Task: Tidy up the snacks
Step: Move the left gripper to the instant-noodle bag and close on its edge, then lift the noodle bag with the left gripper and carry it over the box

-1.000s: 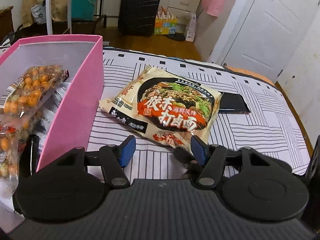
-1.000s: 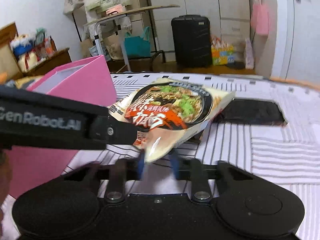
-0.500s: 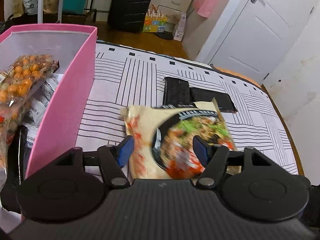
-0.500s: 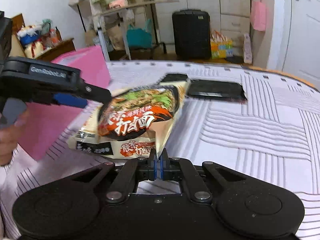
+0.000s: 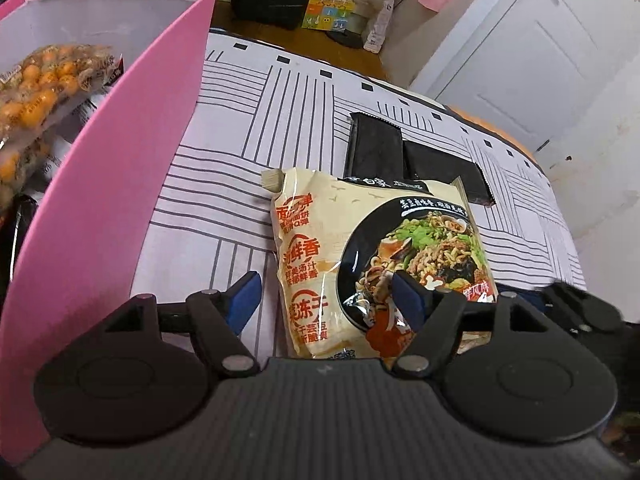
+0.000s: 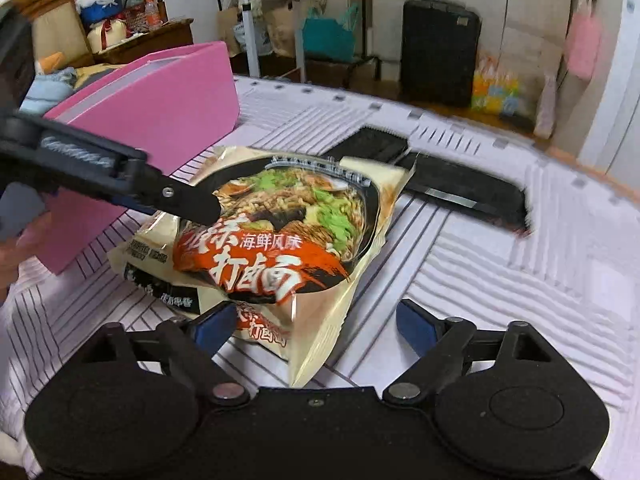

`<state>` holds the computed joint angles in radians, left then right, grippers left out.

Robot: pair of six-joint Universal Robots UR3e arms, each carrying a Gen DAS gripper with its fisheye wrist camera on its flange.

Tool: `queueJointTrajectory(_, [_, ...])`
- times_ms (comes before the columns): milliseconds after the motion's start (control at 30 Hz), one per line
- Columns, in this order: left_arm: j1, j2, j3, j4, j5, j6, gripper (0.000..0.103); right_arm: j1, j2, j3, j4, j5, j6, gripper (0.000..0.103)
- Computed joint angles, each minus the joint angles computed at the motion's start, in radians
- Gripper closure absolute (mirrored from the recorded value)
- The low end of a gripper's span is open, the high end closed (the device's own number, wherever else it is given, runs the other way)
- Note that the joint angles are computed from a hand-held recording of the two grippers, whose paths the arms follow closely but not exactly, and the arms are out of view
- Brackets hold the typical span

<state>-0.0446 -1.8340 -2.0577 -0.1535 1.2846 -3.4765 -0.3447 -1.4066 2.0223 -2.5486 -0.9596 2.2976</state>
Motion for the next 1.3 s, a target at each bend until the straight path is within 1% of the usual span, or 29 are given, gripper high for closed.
queueJointTrajectory(33, [0.002,-0.008,0.0,0.007,-0.006,-0.005,0.032,-0.003,0.027,-0.029,0.035,0.017,0.006,0.006])
queueJointTrajectory(100, [0.012,-0.021,-0.009,0.033,-0.026,-0.019,0.032,-0.012,0.039,-0.023,0.028,0.046,-0.001,0.004])
queueJointTrajectory(133, [0.019,-0.025,-0.013,0.042,-0.042,-0.02,0.036,-0.011,0.04,-0.014,0.014,0.051,-0.008,0.004])
queueJointTrajectory(167, [0.03,-0.027,-0.018,0.048,-0.07,-0.017,0.042,-0.009,0.037,-0.005,0.008,0.056,-0.02,0.004])
queueJointTrajectory(200, [0.041,-0.029,-0.024,0.056,-0.1,-0.018,0.044,-0.008,0.03,0.007,0.006,0.062,-0.032,0.004])
queueJointTrajectory(300, [0.049,-0.037,-0.021,0.055,-0.141,-0.015,0.05,0.006,0.0,0.043,-0.004,0.079,-0.041,0.004])
queueJointTrajectory(400, [0.024,-0.033,-0.014,0.056,-0.109,-0.003,0.052,0.051,-0.006,0.053,-0.072,0.023,0.043,0.005])
queueJointTrajectory(500, [0.002,-0.005,0.001,0.005,-0.083,0.013,0.052,0.056,-0.052,0.08,-0.08,0.006,0.099,0.007])
queueJointTrajectory(633, [-0.008,0.048,0.027,-0.131,-0.092,0.032,0.052,0.048,-0.111,0.101,-0.052,0.001,0.153,0.007])
queueJointTrajectory(800, [-0.016,0.139,-0.011,-0.201,-0.092,0.044,0.052,0.034,-0.207,0.121,0.052,-0.003,0.148,0.007])
queueJointTrajectory(967, [-0.023,0.284,-0.017,-0.364,-0.081,0.074,0.05,0.018,-0.356,0.152,0.178,0.001,0.117,0.007])
queueJointTrajectory(1133, [0.02,0.444,-0.047,-0.525,-0.132,0.116,0.05,0.015,-0.526,0.138,0.365,-0.02,0.061,0.007])
queueJointTrajectory(1233, [0.061,0.567,-0.083,-0.618,-0.168,0.146,0.05,0.024,-0.604,0.102,0.483,-0.036,0.027,0.007])
queueJointTrajectory(1300, [0.097,0.651,-0.106,-0.679,-0.195,0.172,0.05,0.02,-0.648,0.073,0.569,-0.029,-0.006,0.007])
